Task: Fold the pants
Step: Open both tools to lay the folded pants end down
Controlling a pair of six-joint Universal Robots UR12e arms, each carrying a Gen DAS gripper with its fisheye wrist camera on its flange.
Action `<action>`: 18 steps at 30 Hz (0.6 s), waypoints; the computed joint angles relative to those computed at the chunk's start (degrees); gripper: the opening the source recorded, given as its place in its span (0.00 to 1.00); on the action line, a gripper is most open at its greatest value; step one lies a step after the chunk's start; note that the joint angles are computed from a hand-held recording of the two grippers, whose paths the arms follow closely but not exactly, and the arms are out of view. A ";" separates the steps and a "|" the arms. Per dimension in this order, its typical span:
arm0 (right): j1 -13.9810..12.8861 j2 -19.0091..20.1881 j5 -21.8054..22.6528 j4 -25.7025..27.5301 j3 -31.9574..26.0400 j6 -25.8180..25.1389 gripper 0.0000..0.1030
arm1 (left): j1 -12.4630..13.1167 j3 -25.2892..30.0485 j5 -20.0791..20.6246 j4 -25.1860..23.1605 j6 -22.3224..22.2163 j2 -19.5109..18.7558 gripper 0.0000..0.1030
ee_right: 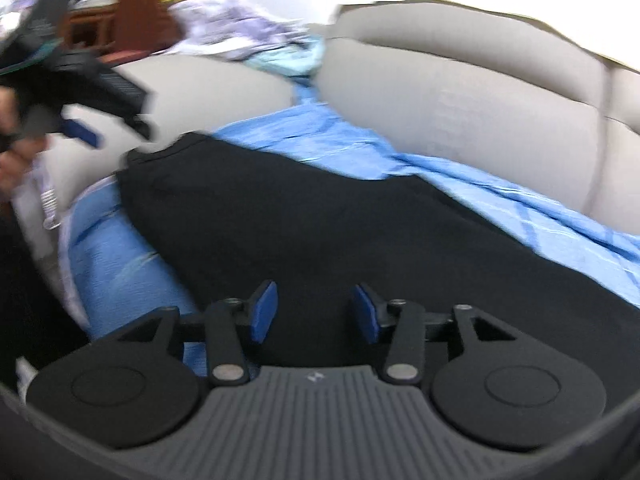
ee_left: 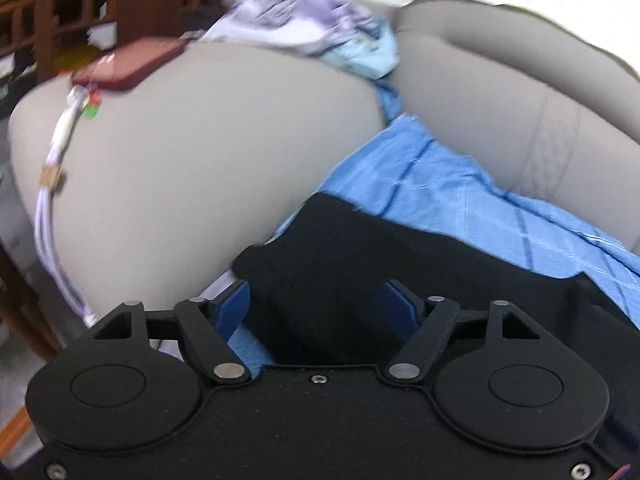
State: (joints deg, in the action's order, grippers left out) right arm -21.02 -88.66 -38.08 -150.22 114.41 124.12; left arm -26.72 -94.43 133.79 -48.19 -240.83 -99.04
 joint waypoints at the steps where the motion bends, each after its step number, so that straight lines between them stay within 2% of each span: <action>1: 0.00 0.67 -0.84 -2.37 -0.34 2.36 0.61 | -0.24 0.63 0.17 1.44 1.93 -0.60 0.69; 4: 0.09 3.43 -2.96 -9.88 -1.73 10.89 0.61 | -0.96 2.90 -1.14 7.22 9.35 -3.05 0.57; 6: 0.36 5.02 -5.56 -13.89 -2.48 14.65 0.61 | -1.15 4.42 -4.01 13.08 15.20 -5.12 0.47; 8: 0.20 6.37 -7.62 -15.01 -3.65 18.05 0.61 | -0.81 6.49 -8.99 18.36 21.26 -7.74 0.41; 11: -0.72 8.05 -11.45 -17.18 -4.87 23.20 0.61 | -0.34 10.87 -15.03 18.60 26.75 -11.78 0.34; 14: -2.26 9.52 -16.51 -20.19 -5.74 27.43 0.61 | -0.49 14.64 -15.50 16.92 29.03 -15.48 0.33; 17: -4.22 11.07 -21.35 -23.23 -6.96 31.56 0.62 | -0.24 17.93 -15.90 12.51 27.63 -18.23 0.32; 18: -4.81 11.64 -24.21 -24.59 -7.40 33.33 0.62 | -0.41 17.93 -15.09 13.02 27.47 -18.67 0.33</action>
State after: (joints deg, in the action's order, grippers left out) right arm -25.83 -77.02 -62.29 -174.82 107.01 157.45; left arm -27.13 -76.50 118.70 -35.17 -213.36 -117.72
